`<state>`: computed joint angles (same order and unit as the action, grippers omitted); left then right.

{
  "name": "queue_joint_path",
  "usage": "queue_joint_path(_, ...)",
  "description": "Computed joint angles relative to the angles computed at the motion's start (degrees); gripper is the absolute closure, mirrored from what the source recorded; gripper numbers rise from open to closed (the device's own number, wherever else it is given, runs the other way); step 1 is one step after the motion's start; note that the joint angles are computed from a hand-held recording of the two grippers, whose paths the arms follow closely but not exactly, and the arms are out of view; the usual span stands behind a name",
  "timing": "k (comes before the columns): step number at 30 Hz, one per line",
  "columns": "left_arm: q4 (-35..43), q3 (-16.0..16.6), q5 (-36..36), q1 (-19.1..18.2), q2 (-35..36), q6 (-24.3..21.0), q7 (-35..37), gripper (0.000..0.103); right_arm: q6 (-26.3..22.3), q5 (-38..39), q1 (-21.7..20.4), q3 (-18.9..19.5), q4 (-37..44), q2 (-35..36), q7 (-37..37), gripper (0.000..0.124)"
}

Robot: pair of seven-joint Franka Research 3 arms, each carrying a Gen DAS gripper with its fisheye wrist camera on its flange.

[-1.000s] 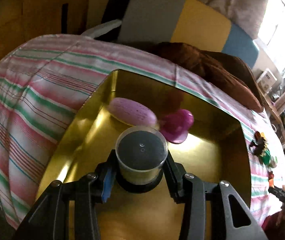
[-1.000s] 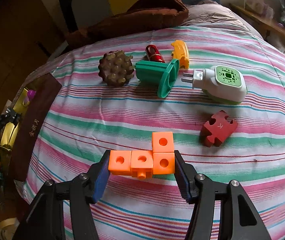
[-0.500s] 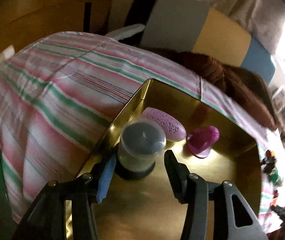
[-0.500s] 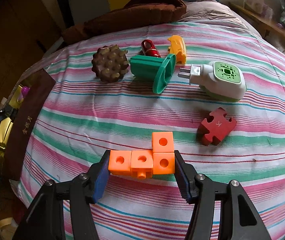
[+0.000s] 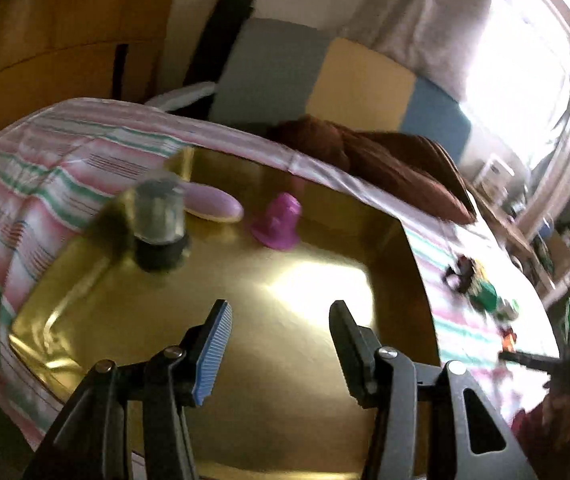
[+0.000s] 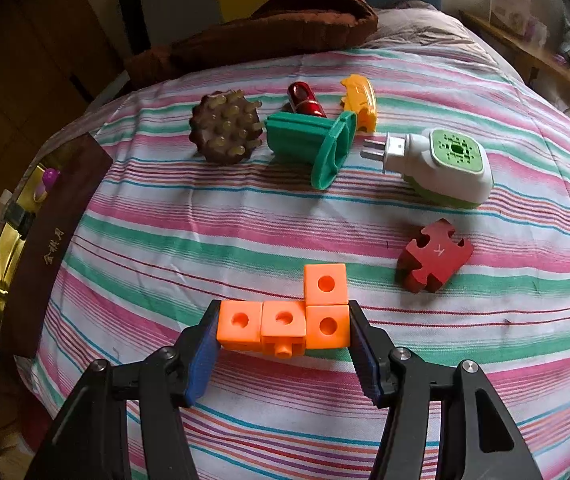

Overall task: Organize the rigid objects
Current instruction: 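Place the clear cup in the gold tray and open the left tool, then lower the orange cubes into the gold tray and open the right tool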

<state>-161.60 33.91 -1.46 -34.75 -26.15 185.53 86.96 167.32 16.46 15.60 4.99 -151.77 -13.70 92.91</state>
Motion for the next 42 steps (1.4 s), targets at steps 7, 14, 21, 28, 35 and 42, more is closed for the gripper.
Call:
queue_joint_path(7, -1.8, -1.0, 0.3, -1.1, -2.4, -1.4, 1.9, 0.051, 3.0, 2.6, 2.0, 0.1, -0.9, -1.2, -0.6, 0.064)
queue_joint_path(14, -2.7, -4.1, -0.6, 1.3, -2.5, -1.4, 2.2, 0.052, 3.0, 6.1, 6.9, 1.0, 4.4, 1.6, -2.1, 0.064)
queue_joint_path(21, -3.5, -6.7, 0.4, 4.9, -3.0, -1.9, 1.5, 0.051, 2.3, 6.0, 11.3, 4.2, 17.0, 10.0, -4.8, 0.064)
queue_joint_path(28, -3.9, -5.6, -0.2, 4.7, -4.1, -2.0, 2.8, 0.051, -2.6, -17.2, 15.3, 4.2, 33.0, 22.1, 11.4, 0.064)
queue_joint_path(35, -3.9, -5.4, -1.3, 4.9, -4.5, -2.9, 3.8, 0.051, -17.6, -25.3, 21.1, -0.5, 51.5, 35.4, 18.2, 0.064)
queue_joint_path(42, -3.9, -4.8, -2.6, 4.1, -4.9, -3.3, 5.3, 0.051, -23.9, -28.1, 23.1, -4.0, 63.0, 43.8, 22.2, 0.063)
